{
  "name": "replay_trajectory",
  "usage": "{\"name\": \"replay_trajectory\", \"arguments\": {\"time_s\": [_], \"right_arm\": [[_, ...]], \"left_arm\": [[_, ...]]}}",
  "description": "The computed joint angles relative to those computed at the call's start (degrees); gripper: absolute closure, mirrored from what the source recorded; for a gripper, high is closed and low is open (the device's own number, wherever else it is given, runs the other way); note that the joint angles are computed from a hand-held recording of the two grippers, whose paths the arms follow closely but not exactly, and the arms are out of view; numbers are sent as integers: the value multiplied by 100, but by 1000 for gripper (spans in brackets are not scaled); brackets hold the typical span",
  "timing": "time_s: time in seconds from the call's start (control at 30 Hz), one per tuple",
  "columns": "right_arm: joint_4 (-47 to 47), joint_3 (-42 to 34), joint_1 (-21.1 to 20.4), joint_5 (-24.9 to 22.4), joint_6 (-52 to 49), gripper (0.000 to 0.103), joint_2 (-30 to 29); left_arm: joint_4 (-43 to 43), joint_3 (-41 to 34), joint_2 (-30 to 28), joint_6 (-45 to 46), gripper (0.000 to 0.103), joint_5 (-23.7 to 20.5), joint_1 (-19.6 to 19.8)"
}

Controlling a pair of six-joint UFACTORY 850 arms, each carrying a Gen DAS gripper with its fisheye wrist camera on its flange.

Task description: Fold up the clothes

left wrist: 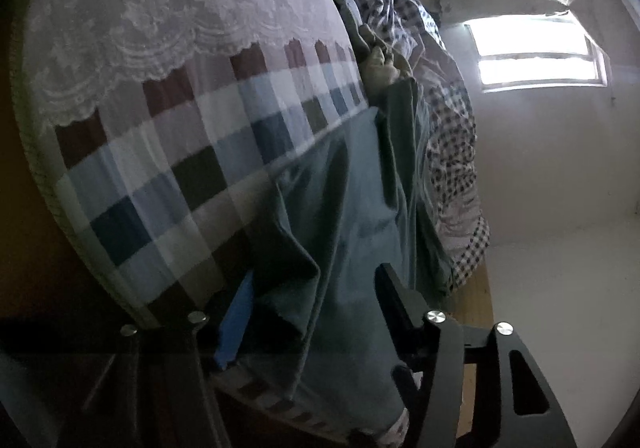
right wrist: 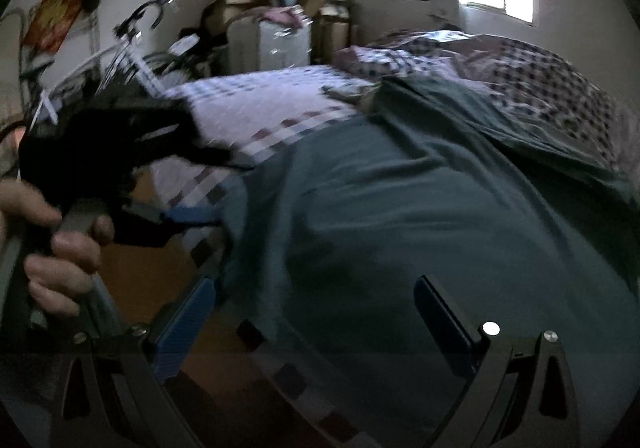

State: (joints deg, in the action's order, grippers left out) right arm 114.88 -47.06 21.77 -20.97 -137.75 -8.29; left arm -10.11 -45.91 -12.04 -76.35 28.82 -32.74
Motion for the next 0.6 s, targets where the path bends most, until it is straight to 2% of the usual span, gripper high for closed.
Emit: {"name": "replay_trajectory", "arguments": {"time_s": [0.13,0.23,0.37,0.4,0.43,0.5,0.53,0.6], "right_arm": [[323,5,179,79,-586,1,-91],[611,-17,262,105,-907,1,-164],[909,-25,316,132,-1266,1,-193],[883,-37,316,136,-1235,1,-199],[856,-49,317,143,-1202,1,-205],[802,-74,320,157,-1137,1,-218],[800,-75,326,158,-1136,1,-216],[840,-43,339,120,-1220,1,-188]], "left_arm": [[-304,154,124,413,52,241,-88],[-802,39,160,1119,52,-376,-95],[-996,-1,124,1187,52,-1018,-75],[-982,11,112,1109,55,-1089,-74],[-946,-13,84,1058,63,-1149,-64],[-1368,-15,118,1569,69,-1290,-107],[-1490,8,158,1722,70,-1262,-131],[-1621,108,255,1812,76,-1070,-169]]}}
